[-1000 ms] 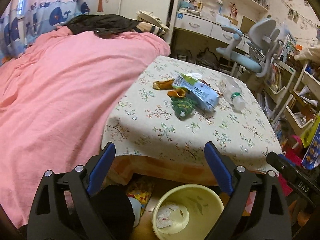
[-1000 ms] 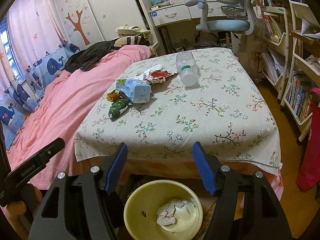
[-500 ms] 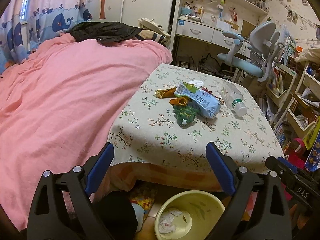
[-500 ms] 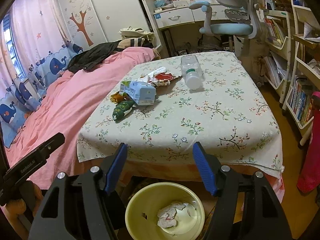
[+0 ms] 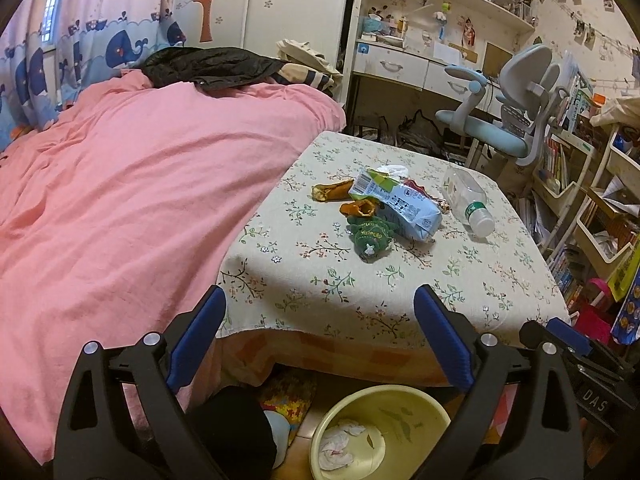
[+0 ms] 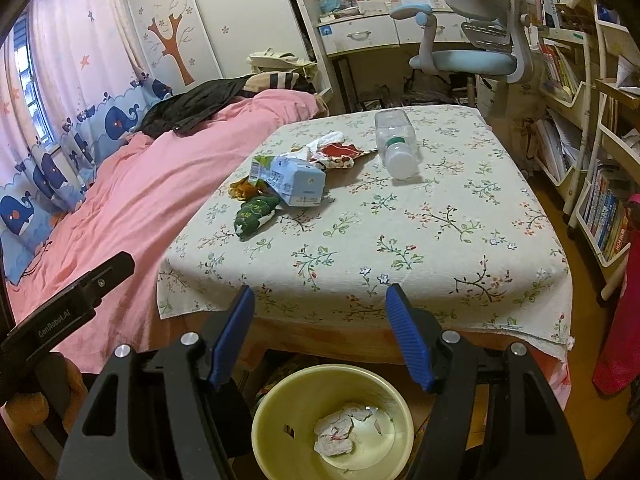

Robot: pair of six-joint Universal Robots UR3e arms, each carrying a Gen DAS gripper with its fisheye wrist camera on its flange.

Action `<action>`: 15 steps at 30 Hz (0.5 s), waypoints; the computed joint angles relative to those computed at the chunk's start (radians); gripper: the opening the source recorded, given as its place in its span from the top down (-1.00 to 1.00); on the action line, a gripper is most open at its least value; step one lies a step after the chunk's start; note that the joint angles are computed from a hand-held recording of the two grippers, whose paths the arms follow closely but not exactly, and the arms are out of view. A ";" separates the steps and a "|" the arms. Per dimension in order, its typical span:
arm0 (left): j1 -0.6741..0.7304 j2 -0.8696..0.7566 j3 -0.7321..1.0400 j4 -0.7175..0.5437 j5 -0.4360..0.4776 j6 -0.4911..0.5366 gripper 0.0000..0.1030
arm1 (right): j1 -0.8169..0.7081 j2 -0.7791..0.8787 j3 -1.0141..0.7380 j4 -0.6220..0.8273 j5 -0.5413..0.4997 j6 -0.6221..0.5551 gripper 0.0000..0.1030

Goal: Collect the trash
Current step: 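Move both tools back toward the trash on the table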

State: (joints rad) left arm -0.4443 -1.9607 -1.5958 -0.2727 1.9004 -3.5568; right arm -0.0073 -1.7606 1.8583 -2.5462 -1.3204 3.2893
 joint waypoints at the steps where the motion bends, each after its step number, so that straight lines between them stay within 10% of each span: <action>1: 0.000 -0.001 0.002 -0.001 0.000 0.000 -0.78 | 0.002 0.002 -0.002 0.000 -0.001 0.000 -0.28; 15: 0.064 -0.088 0.224 -0.144 -0.070 0.021 -0.78 | -0.018 0.171 -0.296 0.153 0.079 -0.047 -0.28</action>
